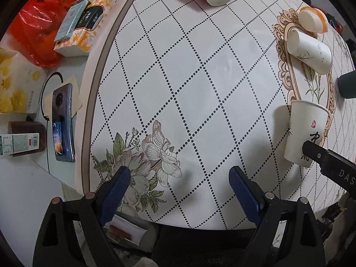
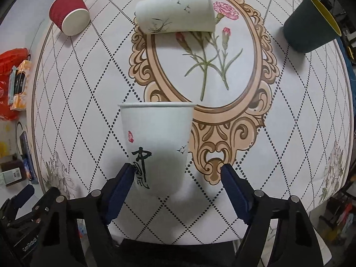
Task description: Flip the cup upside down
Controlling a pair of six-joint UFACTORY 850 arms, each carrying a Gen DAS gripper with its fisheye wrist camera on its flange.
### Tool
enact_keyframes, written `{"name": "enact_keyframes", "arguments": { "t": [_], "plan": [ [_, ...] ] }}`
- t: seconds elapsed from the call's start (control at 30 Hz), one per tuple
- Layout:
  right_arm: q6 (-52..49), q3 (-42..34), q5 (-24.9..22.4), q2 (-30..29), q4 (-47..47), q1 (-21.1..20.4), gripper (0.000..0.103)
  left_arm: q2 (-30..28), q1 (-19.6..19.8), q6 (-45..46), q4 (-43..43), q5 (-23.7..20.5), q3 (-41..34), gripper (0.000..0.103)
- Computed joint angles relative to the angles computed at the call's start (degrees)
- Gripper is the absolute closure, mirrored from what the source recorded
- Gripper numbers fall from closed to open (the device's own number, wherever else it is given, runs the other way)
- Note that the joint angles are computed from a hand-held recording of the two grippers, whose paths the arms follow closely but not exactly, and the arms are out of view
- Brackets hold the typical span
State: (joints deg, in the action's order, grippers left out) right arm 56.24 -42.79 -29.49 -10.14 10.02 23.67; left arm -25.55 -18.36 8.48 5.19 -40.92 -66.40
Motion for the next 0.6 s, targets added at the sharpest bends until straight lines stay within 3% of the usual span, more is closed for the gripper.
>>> {"name": "enact_keyframes", "arguments": {
  "t": [0.37, 0.47, 0.6],
  "plan": [
    [0.6, -1.7, -1.2, 0.8, -1.6, 0.4, 0.021, 0.3, 0.6, 2.5, -0.6, 1.3, -0.5, 0.012],
    [-1.6, -4.0, -5.7, 2.7, -8.1, 1.7, 0.021, 1.6, 0.3, 1.5, 1.3, 4.6, 0.7, 0.012],
    [-12.8, -8.9, -15.5, 2.8, -23.9, 6.6, 0.014, 2.0, -0.2, -1.7, 3.1, 6.5, 1.6, 0.012]
  ]
}}
